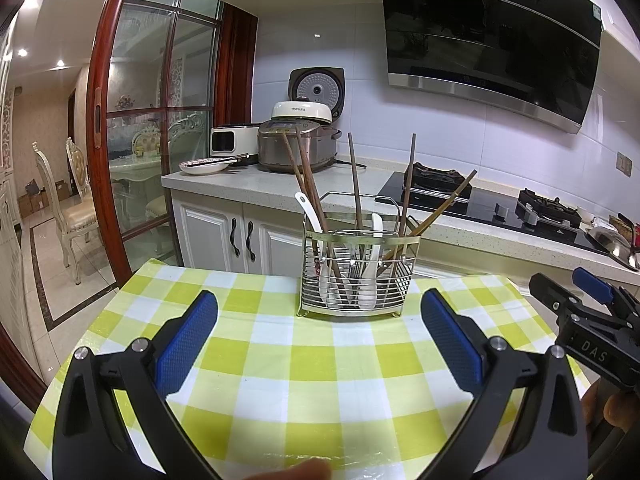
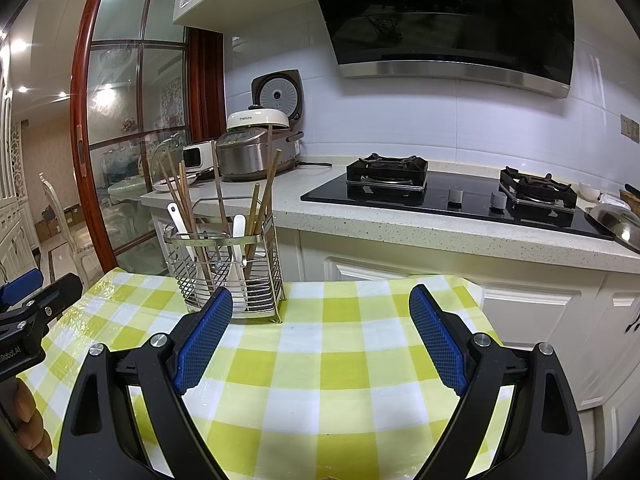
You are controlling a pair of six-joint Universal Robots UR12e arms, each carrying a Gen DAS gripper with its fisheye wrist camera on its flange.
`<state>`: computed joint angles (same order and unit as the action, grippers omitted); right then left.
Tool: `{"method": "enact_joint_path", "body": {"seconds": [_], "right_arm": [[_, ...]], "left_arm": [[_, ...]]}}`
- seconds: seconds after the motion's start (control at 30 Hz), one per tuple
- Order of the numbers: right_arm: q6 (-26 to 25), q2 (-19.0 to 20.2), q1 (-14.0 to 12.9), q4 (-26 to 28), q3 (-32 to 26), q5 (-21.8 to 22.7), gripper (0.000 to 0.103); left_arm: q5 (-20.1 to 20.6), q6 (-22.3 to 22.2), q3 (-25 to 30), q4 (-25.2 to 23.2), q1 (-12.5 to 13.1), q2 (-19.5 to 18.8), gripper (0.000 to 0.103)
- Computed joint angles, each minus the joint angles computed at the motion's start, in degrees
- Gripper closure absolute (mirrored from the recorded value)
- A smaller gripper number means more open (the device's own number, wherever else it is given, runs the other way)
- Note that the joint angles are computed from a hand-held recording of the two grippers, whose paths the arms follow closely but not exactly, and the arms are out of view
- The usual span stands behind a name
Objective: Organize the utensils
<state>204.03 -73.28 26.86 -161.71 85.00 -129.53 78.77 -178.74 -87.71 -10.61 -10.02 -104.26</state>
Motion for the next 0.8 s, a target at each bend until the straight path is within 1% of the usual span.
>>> {"method": "enact_joint_path", "body": {"seconds": [0.67,0.8], "right_arm": [[-0.2,0.2,0.0,0.0,-0.2,0.1,0.019],[-0.2,0.3,0.0,0.1,-0.2,0.2,0.019]], "left_arm": [[-0.3,0.0,0.0,-0.2,0.0,-0.1,0.004],[-1.0,0.1,-0.3,0.2,0.2,-0.1,0.004]]}}
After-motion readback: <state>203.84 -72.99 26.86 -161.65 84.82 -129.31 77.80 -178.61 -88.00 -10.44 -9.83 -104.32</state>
